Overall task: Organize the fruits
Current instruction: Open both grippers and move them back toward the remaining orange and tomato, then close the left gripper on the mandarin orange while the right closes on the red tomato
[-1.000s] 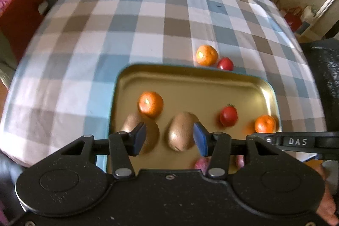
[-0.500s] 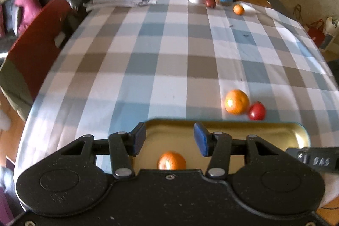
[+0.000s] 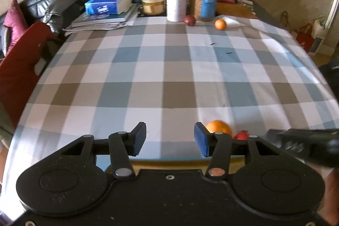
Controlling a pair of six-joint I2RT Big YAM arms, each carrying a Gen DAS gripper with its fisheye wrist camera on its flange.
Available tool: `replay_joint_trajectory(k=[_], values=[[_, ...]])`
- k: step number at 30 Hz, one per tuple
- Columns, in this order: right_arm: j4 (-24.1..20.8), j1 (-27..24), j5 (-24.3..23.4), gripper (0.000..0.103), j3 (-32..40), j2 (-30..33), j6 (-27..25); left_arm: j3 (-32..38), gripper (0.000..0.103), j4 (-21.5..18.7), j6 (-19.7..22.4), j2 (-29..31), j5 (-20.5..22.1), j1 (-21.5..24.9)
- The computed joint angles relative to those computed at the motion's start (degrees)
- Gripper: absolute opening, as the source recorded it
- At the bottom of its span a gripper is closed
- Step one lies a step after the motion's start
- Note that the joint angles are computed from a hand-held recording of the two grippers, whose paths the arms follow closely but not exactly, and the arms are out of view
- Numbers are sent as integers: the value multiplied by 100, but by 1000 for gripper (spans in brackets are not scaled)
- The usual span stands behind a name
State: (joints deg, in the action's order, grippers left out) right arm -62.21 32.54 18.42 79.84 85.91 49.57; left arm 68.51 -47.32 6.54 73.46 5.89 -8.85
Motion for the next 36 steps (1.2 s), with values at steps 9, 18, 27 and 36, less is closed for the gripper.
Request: replay_joint_trajectory(k=[9, 18, 27, 36], values=[[447, -28, -117, 36, -155, -2, 245, -173, 57, 385, 117, 92, 115, -226], [615, -230, -61, 36, -368, -89, 664, -44, 56, 249, -255, 377, 589, -145], [654, -300, -137, 36, -456, -100, 593, -107, 56, 259, -297, 487, 658, -249], [748, -335, -277, 34, -588, -153, 645, -279, 66, 592, -295, 442, 299, -371]])
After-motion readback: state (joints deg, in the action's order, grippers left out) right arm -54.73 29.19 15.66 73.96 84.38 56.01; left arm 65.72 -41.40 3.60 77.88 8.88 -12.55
